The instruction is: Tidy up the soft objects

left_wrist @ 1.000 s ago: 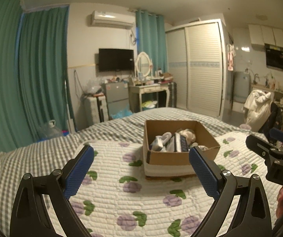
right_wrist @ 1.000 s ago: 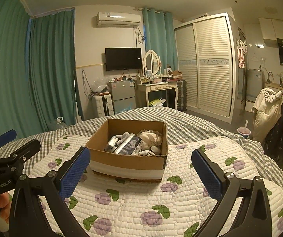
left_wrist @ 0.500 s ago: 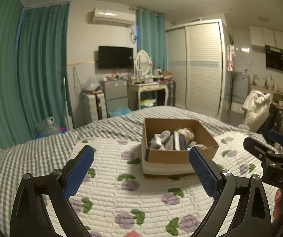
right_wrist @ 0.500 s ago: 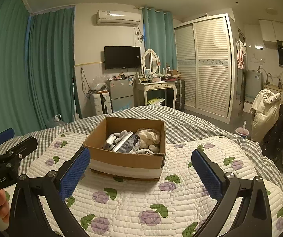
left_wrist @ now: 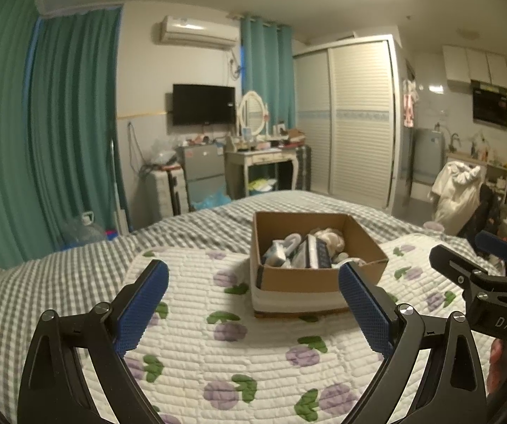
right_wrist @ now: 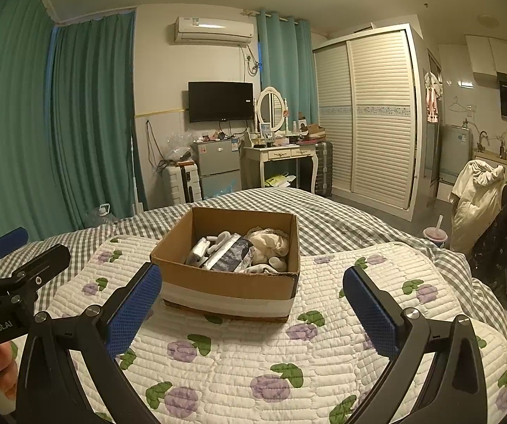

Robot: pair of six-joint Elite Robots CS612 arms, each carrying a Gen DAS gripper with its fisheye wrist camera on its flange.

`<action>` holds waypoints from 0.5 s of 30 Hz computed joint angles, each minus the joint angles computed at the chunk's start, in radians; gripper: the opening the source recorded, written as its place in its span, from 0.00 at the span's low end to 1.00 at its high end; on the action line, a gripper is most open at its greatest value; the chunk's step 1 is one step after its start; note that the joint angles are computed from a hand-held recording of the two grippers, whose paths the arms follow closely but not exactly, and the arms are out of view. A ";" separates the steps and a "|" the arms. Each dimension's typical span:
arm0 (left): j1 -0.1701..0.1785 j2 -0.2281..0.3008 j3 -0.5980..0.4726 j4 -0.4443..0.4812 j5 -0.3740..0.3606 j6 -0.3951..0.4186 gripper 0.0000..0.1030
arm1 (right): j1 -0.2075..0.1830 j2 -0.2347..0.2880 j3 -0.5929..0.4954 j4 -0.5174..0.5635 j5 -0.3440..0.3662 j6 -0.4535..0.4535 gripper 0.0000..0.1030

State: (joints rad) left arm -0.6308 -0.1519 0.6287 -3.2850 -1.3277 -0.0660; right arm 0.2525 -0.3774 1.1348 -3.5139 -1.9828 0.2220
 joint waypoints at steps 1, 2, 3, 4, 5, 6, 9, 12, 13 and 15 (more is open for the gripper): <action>0.000 0.000 0.000 0.000 -0.002 -0.001 0.96 | 0.000 0.000 0.001 -0.001 0.001 0.000 1.00; 0.001 0.000 -0.001 0.001 -0.004 -0.002 0.96 | 0.000 0.000 0.001 0.000 0.000 0.001 1.00; 0.001 0.002 -0.004 0.004 -0.006 -0.003 0.96 | 0.000 -0.001 0.002 0.000 0.000 0.001 1.00; 0.002 0.003 -0.006 0.008 -0.006 -0.004 0.96 | 0.000 -0.001 0.001 0.002 0.000 0.003 1.00; 0.002 0.003 -0.006 0.010 -0.006 -0.005 0.96 | 0.001 -0.001 0.001 0.004 0.000 0.006 1.00; 0.002 0.004 -0.006 0.009 -0.006 -0.005 0.96 | 0.001 -0.002 0.002 0.003 0.000 0.006 1.00; 0.002 0.005 -0.009 0.010 -0.009 -0.004 0.96 | 0.003 -0.001 0.001 0.004 -0.002 0.005 1.00; 0.002 0.005 -0.010 0.013 -0.010 -0.005 0.96 | 0.003 -0.001 0.000 0.007 -0.002 0.007 1.00; 0.003 0.006 -0.011 0.014 -0.010 -0.005 0.96 | 0.003 -0.001 0.000 0.007 -0.003 0.008 1.00; 0.003 0.007 -0.013 0.016 -0.014 -0.006 0.96 | 0.003 -0.002 0.000 0.008 -0.002 0.007 1.00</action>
State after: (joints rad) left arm -0.6275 -0.1450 0.6161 -3.2693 -1.3414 -0.0720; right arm 0.2551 -0.3790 1.1347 -3.5057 -1.9844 0.2293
